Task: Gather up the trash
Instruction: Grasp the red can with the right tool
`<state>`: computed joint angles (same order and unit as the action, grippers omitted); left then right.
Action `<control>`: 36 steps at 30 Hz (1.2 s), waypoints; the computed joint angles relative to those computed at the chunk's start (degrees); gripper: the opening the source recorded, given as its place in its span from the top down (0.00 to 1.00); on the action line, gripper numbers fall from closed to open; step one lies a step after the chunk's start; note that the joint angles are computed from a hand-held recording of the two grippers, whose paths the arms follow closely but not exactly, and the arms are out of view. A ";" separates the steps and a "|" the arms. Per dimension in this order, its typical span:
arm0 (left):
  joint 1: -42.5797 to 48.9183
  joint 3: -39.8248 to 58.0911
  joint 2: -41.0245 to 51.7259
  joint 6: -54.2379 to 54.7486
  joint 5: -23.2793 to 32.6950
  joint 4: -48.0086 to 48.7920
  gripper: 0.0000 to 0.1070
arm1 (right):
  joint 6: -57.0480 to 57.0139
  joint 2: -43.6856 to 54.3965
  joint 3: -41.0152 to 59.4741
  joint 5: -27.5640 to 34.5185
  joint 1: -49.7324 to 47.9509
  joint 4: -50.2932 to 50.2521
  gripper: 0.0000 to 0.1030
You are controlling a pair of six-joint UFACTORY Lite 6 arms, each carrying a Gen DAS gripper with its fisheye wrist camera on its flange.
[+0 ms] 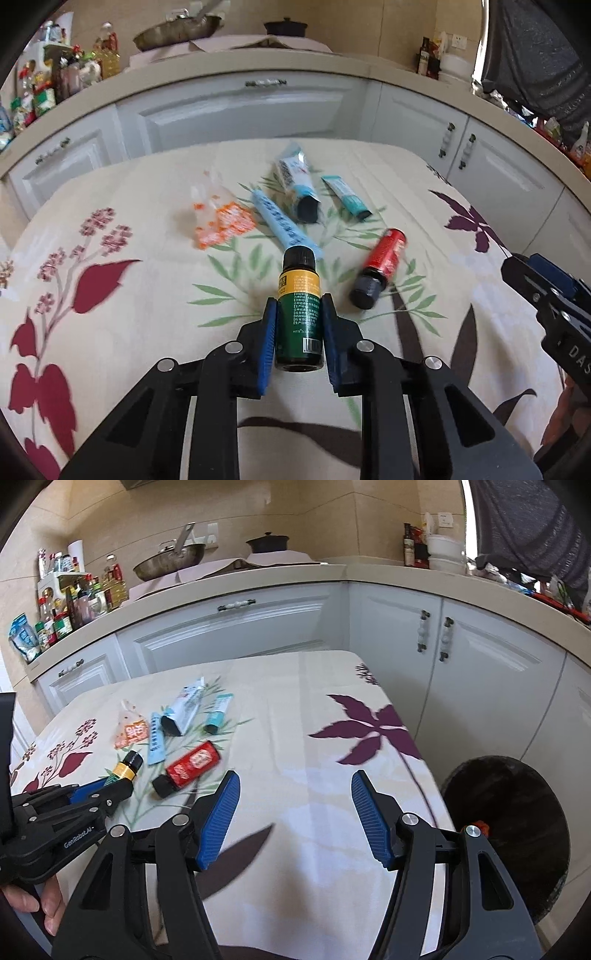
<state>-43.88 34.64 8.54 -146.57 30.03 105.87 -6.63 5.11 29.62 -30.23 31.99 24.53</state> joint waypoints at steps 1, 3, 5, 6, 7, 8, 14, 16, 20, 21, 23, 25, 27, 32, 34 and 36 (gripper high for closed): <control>0.28 -1.28 -1.36 -0.01 0.49 -0.05 0.77 | -0.69 0.81 1.22 0.57 0.90 0.99 0.41; 1.45 -3.88 -4.28 -0.04 1.18 -0.12 0.77 | -2.10 2.83 4.00 1.85 2.67 2.94 0.41; 2.64 -5.77 -6.56 0.48 1.66 -0.39 0.77 | -3.67 5.03 6.73 2.96 4.18 4.95 0.40; 3.61 -7.07 -8.14 0.80 1.94 -0.47 0.77 | -5.12 6.74 8.89 3.88 5.19 6.58 0.40; 4.71 -8.28 -9.64 1.13 2.08 -0.42 0.77 | -6.10 7.80 10.21 4.40 5.87 7.71 0.40; 5.89 -9.46 -11.13 1.49 2.05 -0.17 0.77 | -7.03 9.01 11.70 5.08 6.47 8.73 0.39; 12.82 -15.08 -18.13 3.39 2.37 1.86 0.77 | -14.80 17.09 22.11 10.52 8.97 17.25 0.39; 16.02 -16.79 -20.33 3.52 1.86 3.67 0.77 | -20.24 19.76 25.56 12.12 9.68 22.90 0.39; 22.65 -19.17 -23.75 2.32 -0.95 8.58 0.77 | -34.41 25.05 32.19 14.71 10.16 37.33 0.37; 23.85 -19.70 -24.31 1.68 -1.55 9.88 0.77 | -39.40 26.61 34.13 15.48 10.10 42.17 0.36; 25.87 -20.05 -24.46 0.04 -2.68 12.71 0.77 | -45.11 28.10 35.78 15.89 10.07 47.53 0.36; 26.64 -20.39 -24.39 -1.60 -3.32 14.70 0.77 | -47.49 28.37 35.67 15.20 10.03 49.94 0.36; 27.11 -20.87 -24.37 -3.23 -3.71 16.64 0.77 | -45.69 27.72 34.66 14.81 9.70 48.71 0.36; 28.22 -20.89 -23.50 -7.10 -4.35 20.80 0.77 | -43.39 27.07 35.07 14.62 9.65 45.25 0.36; 28.67 -20.59 -23.23 -7.79 -4.55 21.47 0.77 | -46.97 28.32 37.19 14.99 10.00 47.32 0.37; 28.93 -20.34 -23.15 -7.75 -4.50 21.44 0.77 | -51.36 29.82 39.54 15.29 10.21 50.36 0.48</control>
